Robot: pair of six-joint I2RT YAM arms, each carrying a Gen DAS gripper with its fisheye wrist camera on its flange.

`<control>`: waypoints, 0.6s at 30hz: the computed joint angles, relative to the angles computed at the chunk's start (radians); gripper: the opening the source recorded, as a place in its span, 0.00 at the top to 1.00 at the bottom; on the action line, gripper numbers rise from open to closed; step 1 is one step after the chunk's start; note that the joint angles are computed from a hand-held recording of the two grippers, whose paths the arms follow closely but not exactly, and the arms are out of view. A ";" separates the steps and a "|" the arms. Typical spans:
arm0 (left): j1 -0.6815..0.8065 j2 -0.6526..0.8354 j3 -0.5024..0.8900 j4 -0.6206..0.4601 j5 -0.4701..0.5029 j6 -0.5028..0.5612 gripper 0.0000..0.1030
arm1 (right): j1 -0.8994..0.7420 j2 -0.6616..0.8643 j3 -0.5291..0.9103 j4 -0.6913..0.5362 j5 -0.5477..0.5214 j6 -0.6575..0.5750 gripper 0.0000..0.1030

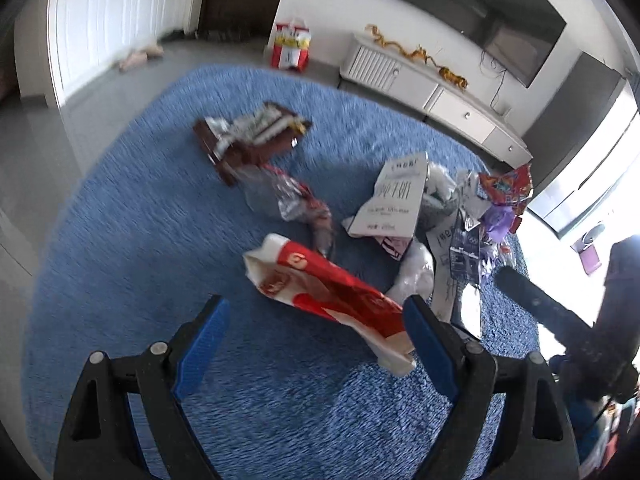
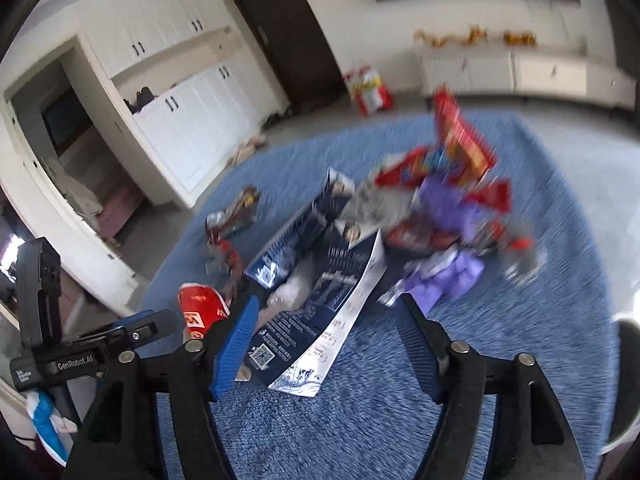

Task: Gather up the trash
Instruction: 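Grasp the red-and-white snack bag with left tool while right grasps blue milk carton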

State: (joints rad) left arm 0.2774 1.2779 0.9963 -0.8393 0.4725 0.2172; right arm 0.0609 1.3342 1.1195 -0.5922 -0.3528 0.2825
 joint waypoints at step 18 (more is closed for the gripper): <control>-0.075 0.178 0.060 -0.010 0.059 -0.159 0.14 | -0.009 0.199 0.012 0.107 -0.113 0.095 0.54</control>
